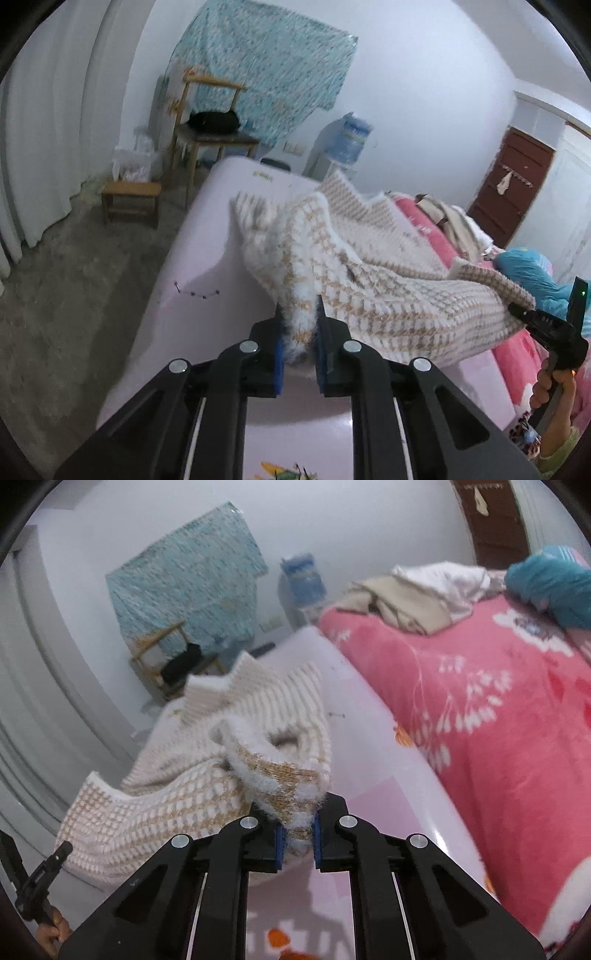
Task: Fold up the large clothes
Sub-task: 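Lay the hem over the coat body and open both grippers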
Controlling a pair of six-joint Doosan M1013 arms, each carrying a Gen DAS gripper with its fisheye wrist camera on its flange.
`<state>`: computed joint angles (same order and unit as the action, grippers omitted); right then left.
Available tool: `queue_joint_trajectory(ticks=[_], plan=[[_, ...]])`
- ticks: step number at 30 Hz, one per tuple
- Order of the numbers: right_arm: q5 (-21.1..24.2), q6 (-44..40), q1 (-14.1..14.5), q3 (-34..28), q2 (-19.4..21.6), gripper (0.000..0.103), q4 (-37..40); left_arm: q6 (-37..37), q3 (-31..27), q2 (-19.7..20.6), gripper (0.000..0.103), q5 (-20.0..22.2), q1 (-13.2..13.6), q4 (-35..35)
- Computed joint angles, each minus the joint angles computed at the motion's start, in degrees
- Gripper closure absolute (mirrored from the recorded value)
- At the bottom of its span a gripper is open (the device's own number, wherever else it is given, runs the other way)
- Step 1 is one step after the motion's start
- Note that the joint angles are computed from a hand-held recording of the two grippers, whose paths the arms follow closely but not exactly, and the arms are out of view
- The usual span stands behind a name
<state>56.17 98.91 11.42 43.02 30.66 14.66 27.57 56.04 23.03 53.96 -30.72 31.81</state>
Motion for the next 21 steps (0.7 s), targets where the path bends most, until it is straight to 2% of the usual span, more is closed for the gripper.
queue_joint_trajectory(ticks=[3,6,8,9,11,13,15,16,18,21], plan=[[0.3,-1.7,-0.8,3.0,-2.3,0.094,2.8,1.8,2.2,-2.3,0.091,-0.3,-0.1,-2.6],[4.2,-2.0,-1.7,5.8,-3.4,0.092,5.8,3.1,6.1,-4.5,0.090,0.2,0.8,-10.5],[9.0,-1.0,-2.1,7.1,-3.2,0.084,6.4,2.9,8.0,-5.0,0.088,1.4,1.6,-15.0],[12.2,0.8,-2.2,7.3,-2.8,0.081,4.8,1.5,8.6,-5.1,0.088,3.5,1.9,-16.4],[13.7,3.3,-2.2,8.5,-3.2,0.065,1.9,-3.1,10.0,-5.9,0.087,6.8,2.1,-14.9],[12.4,4.7,-2.7,9.6,-4.2,0.056,0.5,-7.7,12.8,-7.9,0.086,4.6,2.8,-15.0],[11.1,4.4,-2.8,9.4,-4.8,0.056,0.0,-12.1,14.9,-9.7,0.084,2.1,3.0,-12.1],[10.5,4.5,-2.4,8.9,-4.9,0.056,-2.1,-12.1,14.6,-9.8,0.084,2.5,2.9,-10.9],[8.5,3.8,-0.8,7.5,-4.9,0.055,-8.2,-9.0,12.1,-8.7,0.084,3.6,2.8,-9.4],[5.1,0.6,0.0,6.8,-4.9,0.054,-7.7,-2.4,8.0,-6.2,0.084,1.1,2.3,-11.6]])
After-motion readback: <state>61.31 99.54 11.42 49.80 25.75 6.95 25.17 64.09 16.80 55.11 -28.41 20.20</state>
